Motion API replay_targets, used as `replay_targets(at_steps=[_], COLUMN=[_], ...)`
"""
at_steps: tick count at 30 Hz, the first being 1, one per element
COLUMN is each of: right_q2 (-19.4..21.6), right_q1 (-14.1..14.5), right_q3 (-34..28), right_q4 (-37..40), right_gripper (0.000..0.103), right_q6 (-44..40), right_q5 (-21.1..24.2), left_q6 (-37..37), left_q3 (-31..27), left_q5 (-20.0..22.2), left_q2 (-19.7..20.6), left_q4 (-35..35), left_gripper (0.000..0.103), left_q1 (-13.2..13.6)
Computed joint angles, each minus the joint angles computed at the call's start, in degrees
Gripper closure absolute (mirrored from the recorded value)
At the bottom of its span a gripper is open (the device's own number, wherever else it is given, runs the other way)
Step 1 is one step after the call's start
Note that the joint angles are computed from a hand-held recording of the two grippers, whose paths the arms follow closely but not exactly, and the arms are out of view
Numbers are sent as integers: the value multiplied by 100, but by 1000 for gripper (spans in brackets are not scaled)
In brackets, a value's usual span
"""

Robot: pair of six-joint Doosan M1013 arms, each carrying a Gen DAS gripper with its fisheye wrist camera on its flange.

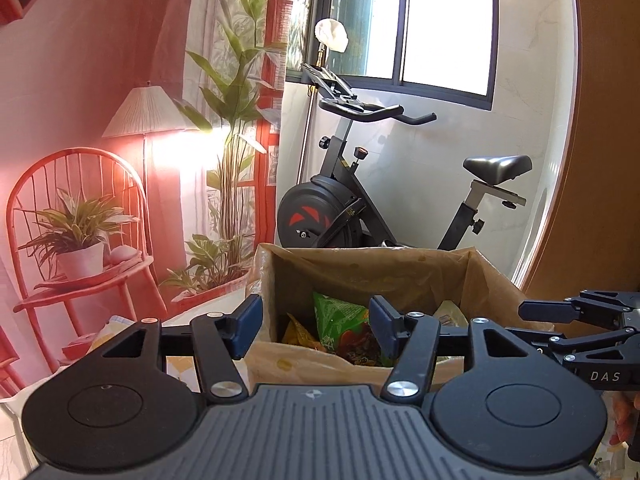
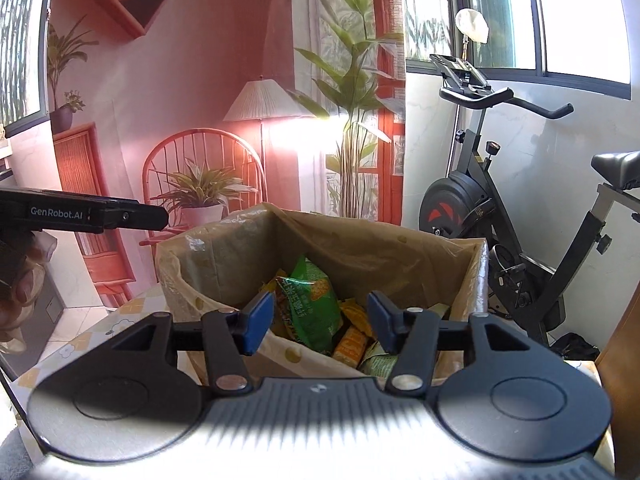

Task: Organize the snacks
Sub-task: 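Open both tools to drop the snacks into the box, then move the left tool to the brown snack packet while the right tool returns to the table snacks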

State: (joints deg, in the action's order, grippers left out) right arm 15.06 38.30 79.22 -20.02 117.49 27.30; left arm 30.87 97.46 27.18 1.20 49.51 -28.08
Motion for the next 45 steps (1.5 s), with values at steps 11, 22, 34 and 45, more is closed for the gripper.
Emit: replay_targets(at_steps=[11, 22, 34, 45], right_q2=[-116, -115, -283, -252], right_q1=[275, 302, 430, 413], right_q3=[406, 687, 1349, 1503], right_q4=[129, 395, -793, -218], right_gripper=[47, 47, 47, 47], right_q6=[-75, -215, 1187, 868], right_q5=[-218, -238, -514, -391], left_q6=[-531, -579, -58, -157], left_q3=[840, 1207, 1511, 1420], left_q5=[291, 547, 526, 740], left_q2=[-584, -659, -503, -58], left_q4=[-59, -621, -1619, -1729], left_gripper=[41, 41, 42, 41], left_q1=[-17, 151, 292, 173])
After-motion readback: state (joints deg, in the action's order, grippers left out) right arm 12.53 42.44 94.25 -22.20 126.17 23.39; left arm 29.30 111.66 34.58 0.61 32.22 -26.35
